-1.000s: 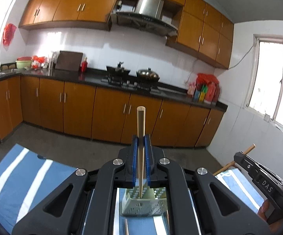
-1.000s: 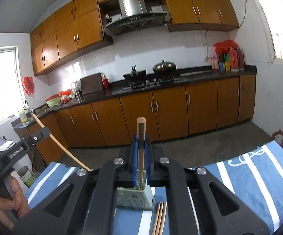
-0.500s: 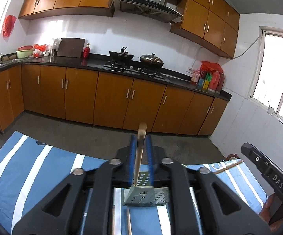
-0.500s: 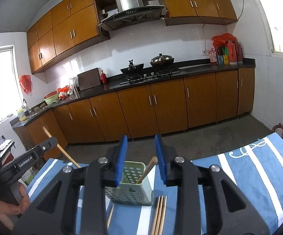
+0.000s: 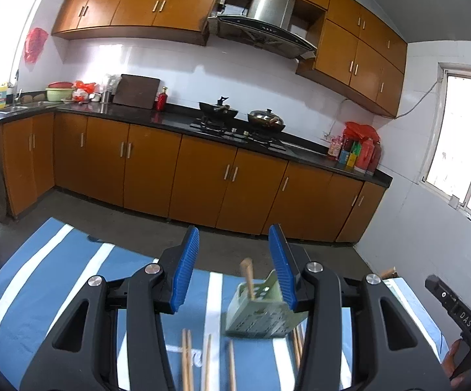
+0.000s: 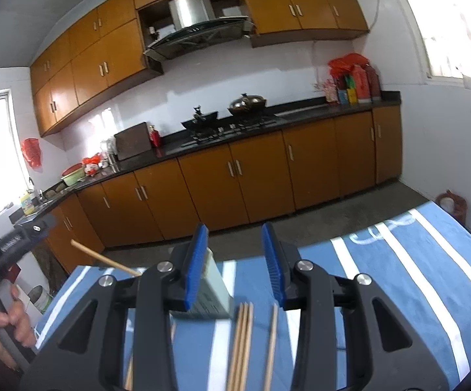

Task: Organize utensils
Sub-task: 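Open both tools to drop the chopsticks into the green holder, then lower both tools and close each on another wooden chopstick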

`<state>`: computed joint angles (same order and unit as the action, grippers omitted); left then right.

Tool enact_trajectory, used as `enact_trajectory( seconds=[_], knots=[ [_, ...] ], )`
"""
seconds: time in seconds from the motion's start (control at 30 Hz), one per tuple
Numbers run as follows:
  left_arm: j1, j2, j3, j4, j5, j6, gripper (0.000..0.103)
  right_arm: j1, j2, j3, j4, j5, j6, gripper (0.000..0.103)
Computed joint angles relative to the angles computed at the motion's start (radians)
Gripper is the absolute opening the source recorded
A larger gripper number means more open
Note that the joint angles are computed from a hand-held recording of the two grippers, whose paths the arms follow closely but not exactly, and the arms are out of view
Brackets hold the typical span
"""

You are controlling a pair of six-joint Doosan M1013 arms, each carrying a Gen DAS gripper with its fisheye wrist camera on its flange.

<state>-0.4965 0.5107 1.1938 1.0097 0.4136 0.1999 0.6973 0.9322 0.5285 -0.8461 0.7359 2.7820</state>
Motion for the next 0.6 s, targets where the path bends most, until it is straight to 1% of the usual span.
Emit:
enact_trajectory(
  seconds=[0.07, 0.17, 0.3, 0.4, 0.47, 0.53, 0.6],
  knots=[
    [0.001, -0.016, 0.035, 0.019, 0.003, -0.024, 0.045, 0.001, -0.020, 0.055, 0.007, 0.005, 0.022, 0.036],
    [0.002, -0.039, 0.091, 0.014, 0.016, -0.027, 0.045, 0.000, -0.027, 0.094, 0.057, 0.023, 0.014, 0.036],
    [0.000, -0.053, 0.153, -0.008, 0.055, 0.003, 0.045, 0.001, -0.006, 0.109, 0.190, 0.077, -0.065, 0.036],
    [-0.003, -0.053, 0.194, -0.079, 0.081, 0.078, 0.045, 0.002, 0.018, 0.104, 0.300, 0.115, -0.142, 0.035],
    [-0.007, -0.052, 0.219, -0.121, 0.092, 0.116, 0.045, 0.005, 0.028, 0.107, 0.340, 0.131, -0.171, 0.035],
    [-0.009, -0.048, 0.238, -0.176, 0.094, 0.160, 0.045, 0.011, 0.043, 0.103, 0.381, 0.155, -0.200, 0.031],
    [-0.007, -0.043, 0.254, -0.266, 0.084, 0.223, 0.045, 0.013, 0.050, 0.105, 0.406, 0.167, -0.217, 0.028]
  ],
)
